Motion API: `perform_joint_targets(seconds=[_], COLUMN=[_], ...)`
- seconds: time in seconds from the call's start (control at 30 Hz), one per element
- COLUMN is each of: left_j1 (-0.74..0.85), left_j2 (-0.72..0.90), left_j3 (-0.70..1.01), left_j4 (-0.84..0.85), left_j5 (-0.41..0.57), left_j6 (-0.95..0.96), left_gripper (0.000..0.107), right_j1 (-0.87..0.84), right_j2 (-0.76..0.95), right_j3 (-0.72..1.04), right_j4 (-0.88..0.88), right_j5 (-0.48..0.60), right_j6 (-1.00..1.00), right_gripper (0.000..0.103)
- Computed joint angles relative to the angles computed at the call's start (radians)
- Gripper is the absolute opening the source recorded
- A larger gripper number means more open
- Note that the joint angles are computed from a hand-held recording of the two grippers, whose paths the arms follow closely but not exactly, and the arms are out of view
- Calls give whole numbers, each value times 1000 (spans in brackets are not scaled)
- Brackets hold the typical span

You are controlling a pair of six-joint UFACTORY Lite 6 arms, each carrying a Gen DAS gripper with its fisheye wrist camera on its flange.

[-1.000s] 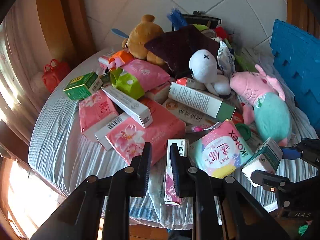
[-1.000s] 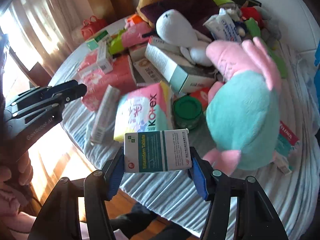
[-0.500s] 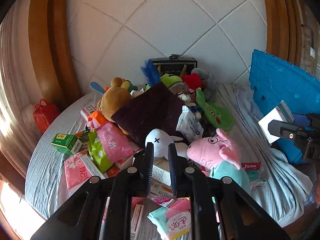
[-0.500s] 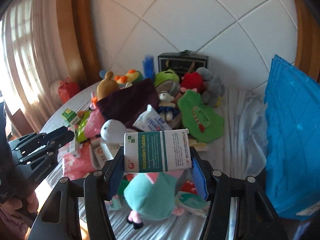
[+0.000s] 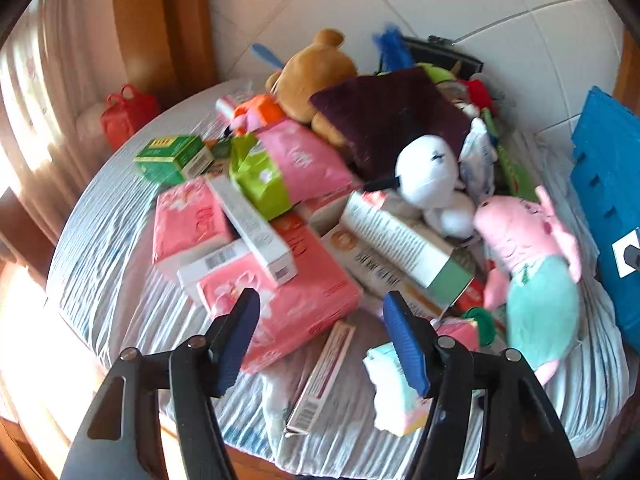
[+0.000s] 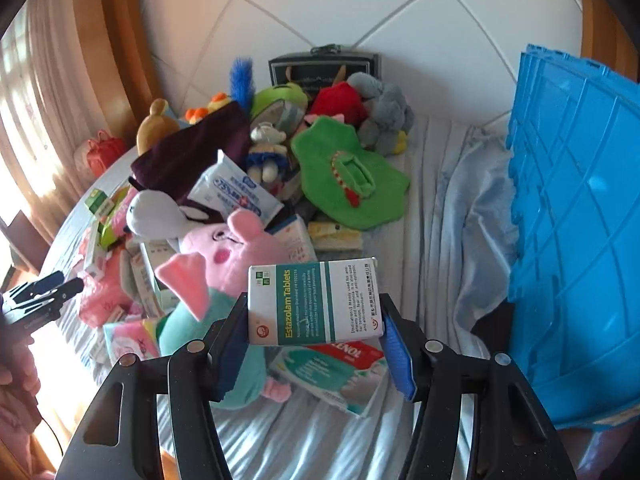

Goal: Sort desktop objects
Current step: 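Carry the white-pink box and Estazolam box over the blue crate with both tools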

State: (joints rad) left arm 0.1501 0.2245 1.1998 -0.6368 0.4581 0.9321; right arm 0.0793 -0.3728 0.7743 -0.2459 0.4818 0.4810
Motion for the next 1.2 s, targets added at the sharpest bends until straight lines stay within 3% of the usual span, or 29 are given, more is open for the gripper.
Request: perform_joint_targets(seconds=[0.2, 0.33, 0.4, 0.43, 0.53, 0.7, 0.87, 1.03, 1.2], left_j1=[35, -15, -45, -56, -51, -40, -152, -373, -671], left_j2=[52, 107, 159, 187, 134, -150, -244, -184, -82], left_j3=[-84, -98, -75, -60, -78, -138, 23, 285, 573], left_j4=[43, 133, 188, 225, 136, 8, 22, 116, 291], left_j5=[-31, -84, -104, -109, -67, -12, 36, 77, 105], left_j6=[35, -15, -70, -109, -29, 97, -45, -280, -519], left_gripper=[64, 64, 51, 25, 18, 18, 18, 18, 18], right_j1=[-82, -88, -82, -80, -68, -64, -67, -84, -319], right_j2=[89, 114, 118, 119, 109, 0, -111, -196, -218], right_j3=[-70, -90, -94, -94, -86, -40, 92, 263, 475], right_j4=[185, 208, 196, 192, 157, 105, 29, -74, 69], right_j5=[-64, -69, -67, -66, -51, 9, 93, 184, 249], right_j6=[-197, -227, -212, -209, -176, -137, -107, -87, -335], right_gripper=[60, 60, 60, 60, 60, 60, 60, 60, 60])
